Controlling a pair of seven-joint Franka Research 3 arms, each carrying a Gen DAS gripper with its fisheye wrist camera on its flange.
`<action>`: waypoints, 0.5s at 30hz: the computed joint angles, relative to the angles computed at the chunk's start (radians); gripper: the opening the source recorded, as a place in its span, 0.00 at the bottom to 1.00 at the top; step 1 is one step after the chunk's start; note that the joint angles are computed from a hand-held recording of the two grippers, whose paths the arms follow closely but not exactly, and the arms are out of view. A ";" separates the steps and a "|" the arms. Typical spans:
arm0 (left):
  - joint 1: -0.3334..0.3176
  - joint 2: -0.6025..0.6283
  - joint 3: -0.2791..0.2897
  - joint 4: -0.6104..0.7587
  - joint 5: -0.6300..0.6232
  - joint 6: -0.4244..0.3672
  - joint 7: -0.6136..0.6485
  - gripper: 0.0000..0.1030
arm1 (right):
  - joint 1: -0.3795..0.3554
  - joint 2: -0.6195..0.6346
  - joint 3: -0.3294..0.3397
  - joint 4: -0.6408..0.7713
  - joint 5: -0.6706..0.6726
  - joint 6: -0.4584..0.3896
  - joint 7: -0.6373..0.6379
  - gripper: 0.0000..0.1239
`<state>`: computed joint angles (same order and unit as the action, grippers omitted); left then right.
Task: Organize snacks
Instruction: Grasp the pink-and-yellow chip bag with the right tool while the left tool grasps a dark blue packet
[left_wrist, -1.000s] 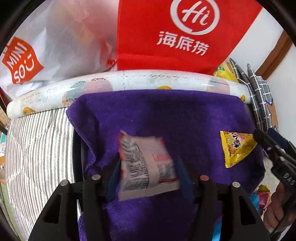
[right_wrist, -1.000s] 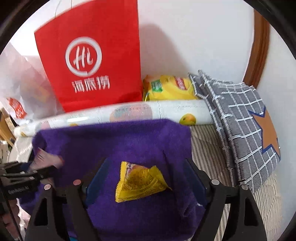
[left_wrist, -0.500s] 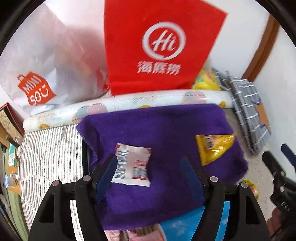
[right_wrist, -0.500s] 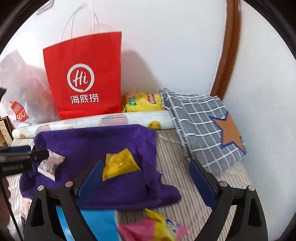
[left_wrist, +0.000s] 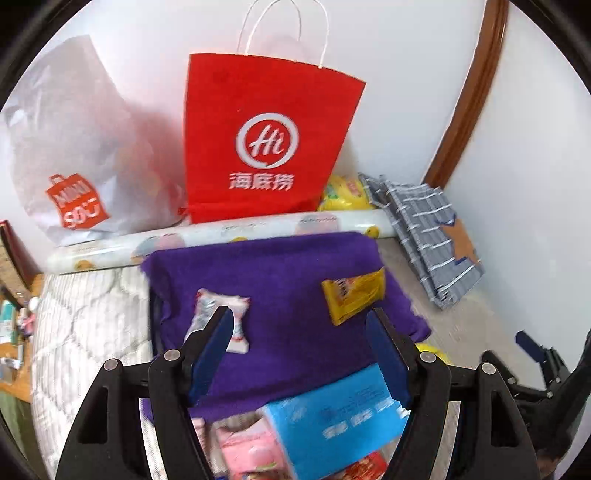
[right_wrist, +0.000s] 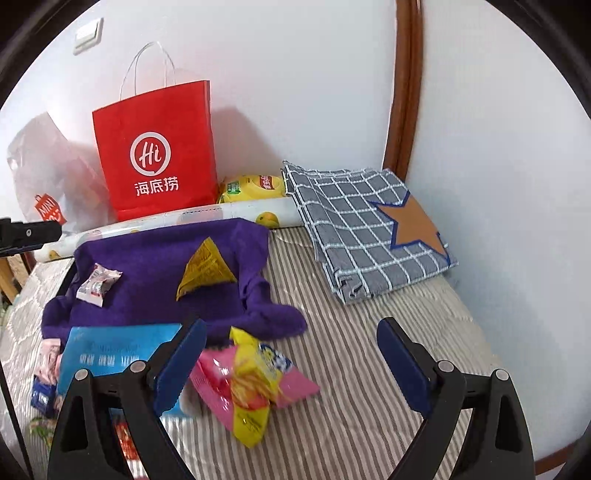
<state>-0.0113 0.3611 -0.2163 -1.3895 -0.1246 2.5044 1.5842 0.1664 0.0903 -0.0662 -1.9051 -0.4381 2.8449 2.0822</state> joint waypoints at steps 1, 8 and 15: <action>-0.006 -0.015 0.010 -0.023 0.019 0.001 -0.015 0.72 | -0.014 -0.003 0.014 -0.014 0.082 0.009 -0.066 0.76; -0.003 -0.112 0.045 -0.168 0.071 -0.039 -0.071 0.72 | -0.064 0.055 0.074 -0.006 0.610 -0.022 -0.448 0.71; 0.020 -0.227 0.063 -0.342 0.028 0.016 -0.106 0.72 | -0.088 0.132 0.113 0.090 0.869 -0.047 -0.693 0.71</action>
